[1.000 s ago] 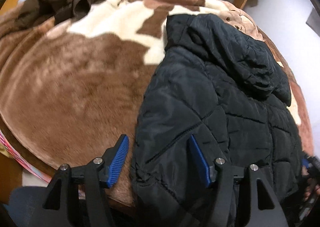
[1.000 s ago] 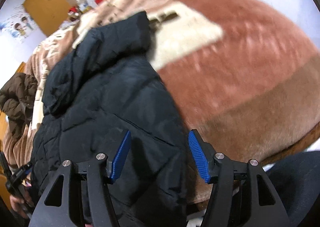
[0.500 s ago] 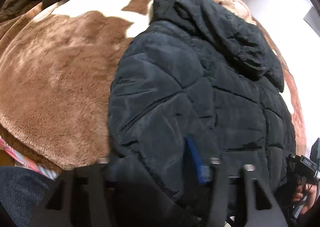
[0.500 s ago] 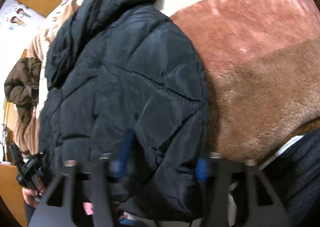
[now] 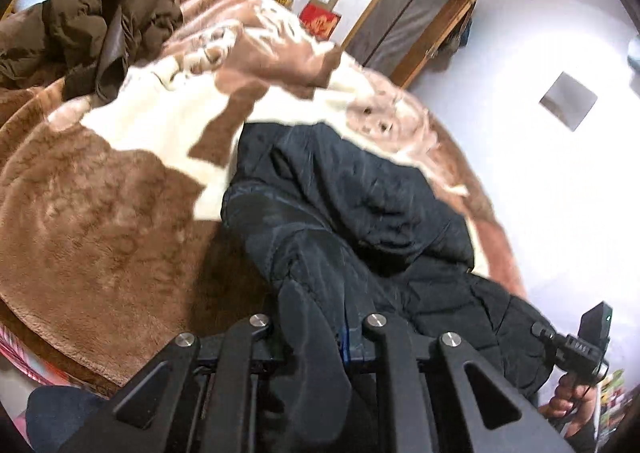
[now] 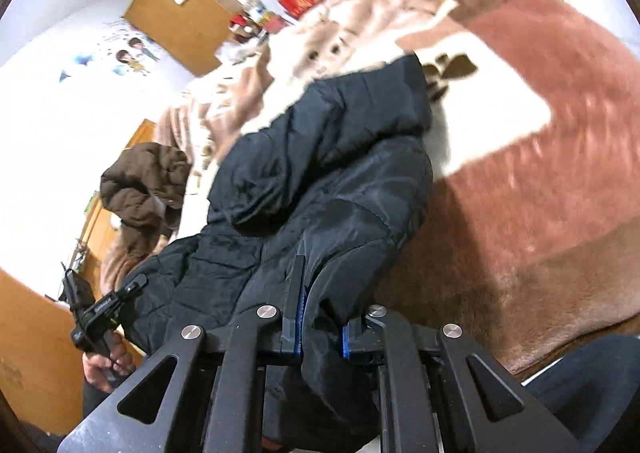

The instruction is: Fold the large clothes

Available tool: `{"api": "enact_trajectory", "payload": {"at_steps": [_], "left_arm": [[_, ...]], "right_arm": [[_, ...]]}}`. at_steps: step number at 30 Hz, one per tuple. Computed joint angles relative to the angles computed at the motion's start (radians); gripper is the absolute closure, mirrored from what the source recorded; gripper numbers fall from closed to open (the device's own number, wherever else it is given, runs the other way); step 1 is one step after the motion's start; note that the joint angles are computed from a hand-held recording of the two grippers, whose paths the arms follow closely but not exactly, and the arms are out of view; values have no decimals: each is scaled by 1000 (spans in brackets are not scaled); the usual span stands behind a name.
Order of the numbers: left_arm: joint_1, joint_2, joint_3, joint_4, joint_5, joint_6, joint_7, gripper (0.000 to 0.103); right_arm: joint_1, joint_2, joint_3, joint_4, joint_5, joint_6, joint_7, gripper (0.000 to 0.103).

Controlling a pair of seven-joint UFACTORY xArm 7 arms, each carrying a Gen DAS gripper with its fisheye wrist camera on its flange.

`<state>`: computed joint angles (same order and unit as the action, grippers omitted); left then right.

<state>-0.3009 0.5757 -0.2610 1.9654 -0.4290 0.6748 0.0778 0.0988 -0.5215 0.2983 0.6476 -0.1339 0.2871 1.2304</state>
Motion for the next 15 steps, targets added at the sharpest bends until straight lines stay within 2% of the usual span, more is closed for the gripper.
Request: {"api": "enact_trajectory", "payload": {"at_steps": [7,11,15], "left_arm": [[88,-159,-39,-232,-165,-17,96,87],[74,-184,-18,-253,-185,-6,101,87],[55,-138,-5,-182,-177,-8,84,87]], "right_arm": [[34,-97,48,-76,47,-7,105,90],[46,-110,37,-66,47,11,101,90],[8,-84,28,-59,37,-46,101,90]]}}
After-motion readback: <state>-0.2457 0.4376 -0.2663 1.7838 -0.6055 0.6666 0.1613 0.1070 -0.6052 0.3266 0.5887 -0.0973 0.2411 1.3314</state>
